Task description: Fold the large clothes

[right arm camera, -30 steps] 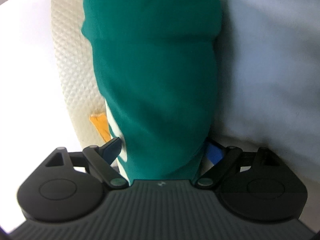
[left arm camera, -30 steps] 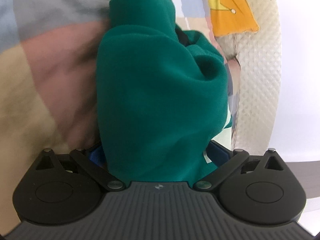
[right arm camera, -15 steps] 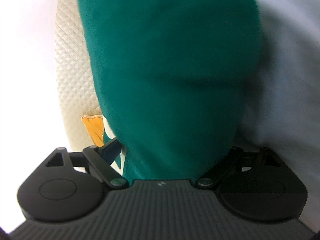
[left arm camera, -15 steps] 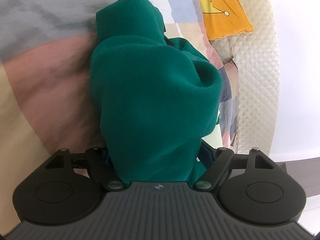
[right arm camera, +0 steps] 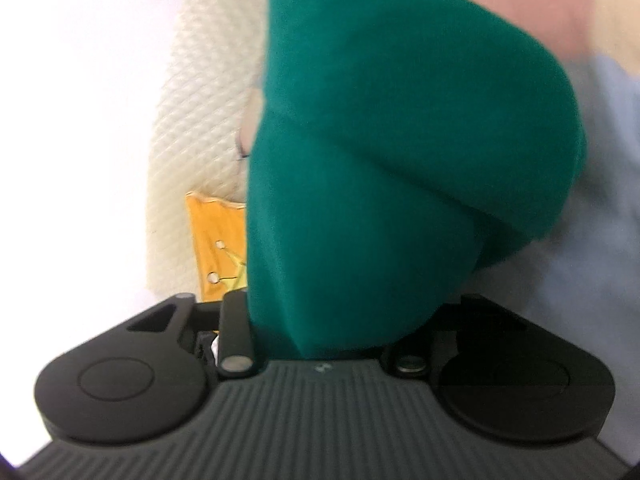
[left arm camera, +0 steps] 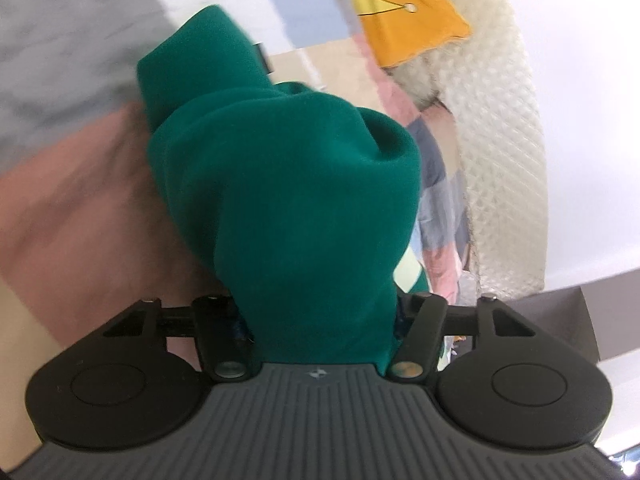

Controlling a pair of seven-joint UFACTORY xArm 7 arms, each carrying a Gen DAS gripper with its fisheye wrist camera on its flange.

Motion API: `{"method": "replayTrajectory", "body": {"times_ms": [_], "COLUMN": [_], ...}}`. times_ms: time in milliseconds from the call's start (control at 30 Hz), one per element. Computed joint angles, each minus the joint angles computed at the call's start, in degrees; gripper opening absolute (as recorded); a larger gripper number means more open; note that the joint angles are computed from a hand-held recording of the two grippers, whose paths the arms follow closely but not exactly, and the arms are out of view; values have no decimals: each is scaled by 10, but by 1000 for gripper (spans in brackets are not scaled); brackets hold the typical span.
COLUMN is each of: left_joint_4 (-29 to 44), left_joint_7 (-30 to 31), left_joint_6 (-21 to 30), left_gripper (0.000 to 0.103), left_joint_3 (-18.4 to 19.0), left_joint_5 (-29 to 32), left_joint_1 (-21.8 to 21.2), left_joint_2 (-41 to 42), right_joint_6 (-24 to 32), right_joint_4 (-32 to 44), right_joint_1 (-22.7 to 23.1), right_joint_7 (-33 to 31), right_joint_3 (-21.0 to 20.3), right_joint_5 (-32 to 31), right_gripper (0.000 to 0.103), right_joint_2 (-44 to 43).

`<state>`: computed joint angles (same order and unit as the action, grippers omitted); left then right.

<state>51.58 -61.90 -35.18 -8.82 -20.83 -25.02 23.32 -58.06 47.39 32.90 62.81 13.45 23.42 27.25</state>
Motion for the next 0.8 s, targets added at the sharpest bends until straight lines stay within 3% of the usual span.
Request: {"method": "replayTrajectory", "body": {"times_ms": [233, 500, 633, 800], "left_joint_4": [-4, 4, 51, 186], "left_joint_7": [42, 34, 46, 89], "left_joint_6": [-10, -6, 32, 97], "left_gripper": [56, 52, 50, 47], "left_joint_3": [6, -11, -12, -7], "left_joint_5": [12, 87, 110, 113], "left_joint_1": [0, 30, 31, 7], "left_joint_2": [-28, -54, -54, 0], "right_joint_6": [-42, -63, -36, -3], "right_joint_4": [-42, -78, -105, -132], "right_joint_1": [-2, -5, -22, -56], "right_joint_7": [-50, -121, -142, -165], "right_joint_3": [-5, -1, -3, -15], "right_joint_5": [-41, -42, -50, -73], "right_gripper": [35, 34, 34, 34], "right_joint_2": [-46, -119, -182, -259]}}
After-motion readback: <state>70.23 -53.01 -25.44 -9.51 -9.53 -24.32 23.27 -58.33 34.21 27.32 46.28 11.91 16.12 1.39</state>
